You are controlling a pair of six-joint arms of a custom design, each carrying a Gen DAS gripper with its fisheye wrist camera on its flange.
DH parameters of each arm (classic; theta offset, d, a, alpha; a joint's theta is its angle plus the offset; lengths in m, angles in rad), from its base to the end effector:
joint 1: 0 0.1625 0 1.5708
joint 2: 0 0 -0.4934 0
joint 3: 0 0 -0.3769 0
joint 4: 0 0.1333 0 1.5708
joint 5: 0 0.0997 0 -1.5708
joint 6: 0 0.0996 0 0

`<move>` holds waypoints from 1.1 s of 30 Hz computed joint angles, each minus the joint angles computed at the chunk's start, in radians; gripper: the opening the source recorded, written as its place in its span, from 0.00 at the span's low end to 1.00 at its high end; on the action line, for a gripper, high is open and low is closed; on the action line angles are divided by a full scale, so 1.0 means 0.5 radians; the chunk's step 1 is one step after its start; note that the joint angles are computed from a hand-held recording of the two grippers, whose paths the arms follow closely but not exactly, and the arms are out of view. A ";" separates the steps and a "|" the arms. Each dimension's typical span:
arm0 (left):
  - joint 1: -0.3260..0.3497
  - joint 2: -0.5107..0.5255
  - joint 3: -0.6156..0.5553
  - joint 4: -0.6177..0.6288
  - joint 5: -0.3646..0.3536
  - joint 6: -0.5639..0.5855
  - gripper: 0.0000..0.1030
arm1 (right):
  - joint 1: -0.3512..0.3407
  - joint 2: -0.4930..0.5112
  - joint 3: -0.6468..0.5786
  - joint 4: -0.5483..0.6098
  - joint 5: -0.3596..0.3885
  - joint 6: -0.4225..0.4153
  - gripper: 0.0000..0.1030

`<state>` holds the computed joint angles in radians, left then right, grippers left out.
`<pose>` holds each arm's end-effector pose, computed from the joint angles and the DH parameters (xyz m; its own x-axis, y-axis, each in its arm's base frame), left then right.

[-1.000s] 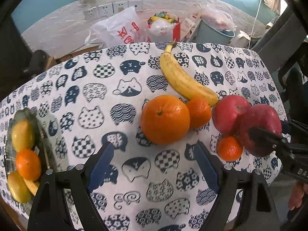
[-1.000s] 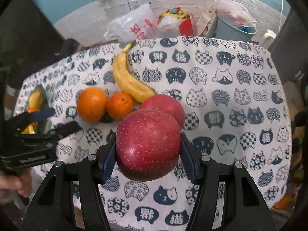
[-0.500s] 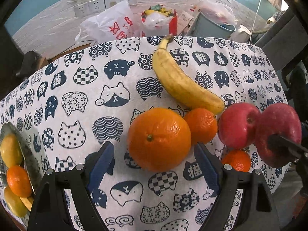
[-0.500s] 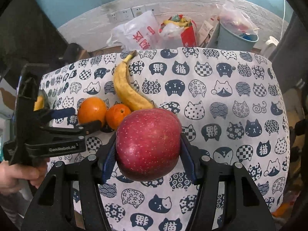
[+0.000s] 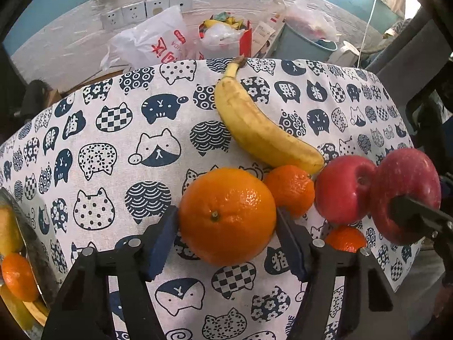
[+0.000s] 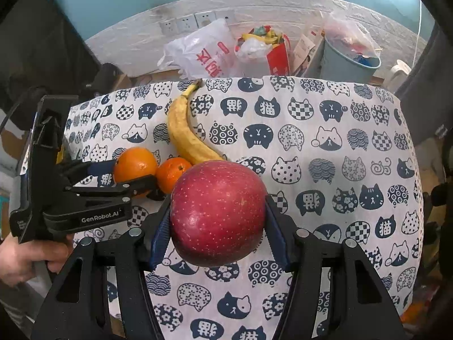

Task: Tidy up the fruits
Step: 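Carry the red apple with the right tool while the left tool carries the orange to the plate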

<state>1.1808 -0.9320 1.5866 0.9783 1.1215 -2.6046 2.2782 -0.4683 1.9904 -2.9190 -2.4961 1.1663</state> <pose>-0.0223 -0.5186 0.2458 -0.5129 0.7879 -0.3407 0.7470 0.6053 0.2751 0.3960 -0.3804 -0.0675 -0.7330 0.4930 0.4687 0.0859 0.7506 -0.6552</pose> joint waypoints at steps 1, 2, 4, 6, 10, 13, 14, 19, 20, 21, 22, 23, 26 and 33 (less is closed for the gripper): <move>-0.004 -0.013 0.016 -0.012 -0.015 0.014 0.67 | 0.000 0.000 -0.004 0.012 -0.002 0.004 0.57; -0.004 -0.021 0.023 -0.017 -0.019 0.019 0.67 | 0.000 0.001 -0.008 0.022 -0.003 0.004 0.57; 0.002 -0.037 0.028 -0.013 -0.019 0.018 0.67 | 0.000 0.002 -0.011 0.025 -0.003 0.002 0.57; 0.007 -0.068 0.029 -0.003 -0.012 0.021 0.67 | 0.001 0.005 -0.019 0.032 -0.004 -0.003 0.57; 0.005 -0.132 0.030 0.008 -0.006 0.041 0.67 | 0.004 0.014 -0.053 0.097 -0.020 0.004 0.57; 0.000 -0.176 0.026 0.028 0.002 0.042 0.67 | 0.004 0.028 -0.086 0.110 -0.026 -0.021 0.57; -0.002 -0.193 0.026 0.035 0.008 0.043 0.67 | 0.004 0.033 -0.097 0.111 -0.025 -0.032 0.57; -0.011 -0.265 0.012 0.072 0.033 0.043 0.67 | 0.011 0.067 -0.175 0.121 -0.027 -0.107 0.57; -0.010 -0.282 0.004 0.083 0.039 0.041 0.67 | 0.012 0.075 -0.193 0.121 -0.026 -0.119 0.57; -0.009 -0.294 -0.003 0.093 0.042 0.039 0.67 | 0.014 0.084 -0.212 0.112 -0.025 -0.142 0.57; -0.005 -0.312 -0.017 0.109 0.049 0.040 0.67 | 0.015 0.091 -0.229 0.107 -0.024 -0.158 0.57; -0.002 -0.322 -0.026 0.116 0.052 0.044 0.67 | 0.016 0.099 -0.247 0.099 -0.022 -0.178 0.57; 0.017 -0.365 -0.064 0.141 0.049 0.069 0.67 | 0.019 0.128 -0.310 0.079 -0.015 -0.252 0.57; 0.112 -0.406 -0.227 0.252 0.040 0.059 0.67 | 0.018 0.213 -0.506 0.070 0.023 -0.440 0.57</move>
